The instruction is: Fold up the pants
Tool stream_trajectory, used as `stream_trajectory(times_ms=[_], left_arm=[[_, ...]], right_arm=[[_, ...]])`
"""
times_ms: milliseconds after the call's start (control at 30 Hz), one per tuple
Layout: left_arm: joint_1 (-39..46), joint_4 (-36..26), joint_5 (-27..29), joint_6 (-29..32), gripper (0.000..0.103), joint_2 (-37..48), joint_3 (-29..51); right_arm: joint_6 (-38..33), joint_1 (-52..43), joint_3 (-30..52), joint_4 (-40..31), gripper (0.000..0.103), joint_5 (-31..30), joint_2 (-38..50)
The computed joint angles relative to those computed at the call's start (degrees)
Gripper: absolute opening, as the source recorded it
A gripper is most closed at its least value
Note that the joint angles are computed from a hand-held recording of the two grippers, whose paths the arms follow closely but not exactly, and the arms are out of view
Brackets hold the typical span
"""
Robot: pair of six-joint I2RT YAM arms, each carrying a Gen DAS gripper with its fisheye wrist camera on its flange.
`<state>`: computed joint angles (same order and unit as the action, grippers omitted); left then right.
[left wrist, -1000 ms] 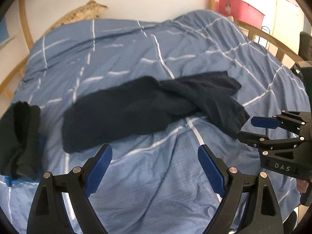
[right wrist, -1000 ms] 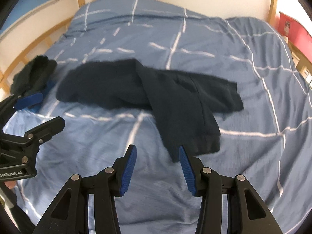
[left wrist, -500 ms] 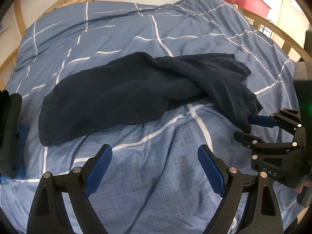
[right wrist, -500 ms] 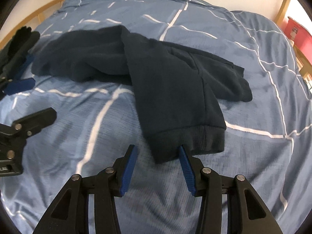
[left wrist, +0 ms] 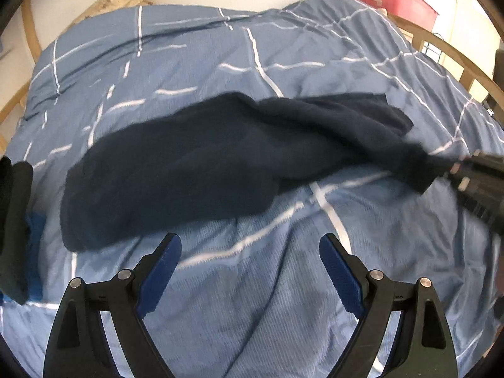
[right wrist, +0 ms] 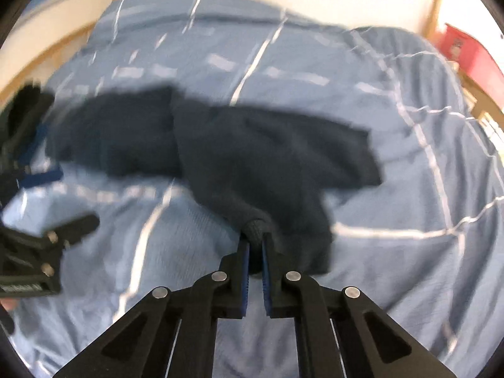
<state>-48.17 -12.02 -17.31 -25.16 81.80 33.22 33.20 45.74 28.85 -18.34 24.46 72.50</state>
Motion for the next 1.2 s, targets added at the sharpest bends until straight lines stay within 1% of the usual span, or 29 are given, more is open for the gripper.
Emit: stream_trajectory(times_ms=[100,167,233,267,400,500,633,667,700,733,800,833,867,900,1000,1067,1100,1167,1200], left_arm=[[1.01,-0.07,-0.15,0.54,0.09,0.0,1.35],[1.86,0.18,-0.41,1.22,0.09,0.65,2.7],[2.35,0.49,-1.08,2.1,0.09,2.01,4.36],[2.41,0.59,-1.5,2.42,0.09,2.91,5.31],[3.05,1.02,-1.64,4.34,0.09,6.93,9.29],[3.4,1.45,-1.77,5.64,0.09,10.0,11.98],[3.89,2.4,-1.94,6.33,0.09,14.53,14.97],[3.98,2.68,-1.85,6.43,0.09,15.35,15.44],[4.05,2.97,-1.71,6.6,0.09,16.13,15.86],[4.13,3.43,-1.49,6.91,0.09,16.65,15.97],[3.98,4.49,-1.73,7.46,0.09,16.87,15.53],[3.75,5.33,-2.26,7.75,0.09,16.59,14.86],[3.58,6.06,-2.7,7.92,0.09,16.3,14.26],[3.28,6.85,-3.48,7.95,0.09,15.92,13.49],[2.26,7.34,-4.77,7.03,0.09,15.34,12.48],[1.14,7.56,-5.49,6.89,0.09,15.17,12.05],[0.04,7.76,-6.33,7.0,0.09,15.32,11.98],[-1.37,7.95,-7.51,7.22,0.09,15.83,12.28],[-2.02,7.99,-8.06,7.4,0.09,16.22,12.65]], right_arm=[[-3.31,-7.44,3.16,-2.81,0.007,-0.23,-4.28],[-7.2,-13.05,6.8,-3.49,0.007,-0.65,-3.35],[-10.17,-18.12,11.06,-3.97,0.007,-3.12,-0.15],[-11.85,-20.48,13.79,-4.32,0.007,-4.19,2.8],[-15.77,-24.34,19.81,-3.31,0.007,-4.22,11.71],[-17.09,-27.5,22.71,-1.7,0.007,-5.78,17.36],[-17.34,-30.91,23.95,1.5,0.008,-7.1,22.75],[-17.03,-31.36,23.35,3.02,0.008,-6.92,23.18],[-16.73,-31.96,22.38,4.57,0.013,-7.11,23.1],[-15.46,-32.37,21.52,5.0,0.025,-7.08,22.63],[-13.4,-32.99,17.08,7.97,0.042,-8.53,19.06],[-12.75,-32.87,13.71,9.78,0.042,-8.69,16.15],[-12.05,-32.63,11.9,10.57,0.042,-7.9,14.7],[-10.38,-32.02,7.87,11.91,0.042,-6.27,11.07],[-7.38,-32.73,-1.31,16.2,0.042,-7.74,3.05],[-5.82,-32.86,-4.61,16.38,0.042,-7.54,0.74],[-5.78,-33.26,-6.14,16.84,0.042,-8.95,-0.02],[-6.9,-35.78,-7.82,19.04,0.04,-14.71,0.65],[-6.85,-37.5,-8.41,20.63,0.036,-18.32,1.68]])
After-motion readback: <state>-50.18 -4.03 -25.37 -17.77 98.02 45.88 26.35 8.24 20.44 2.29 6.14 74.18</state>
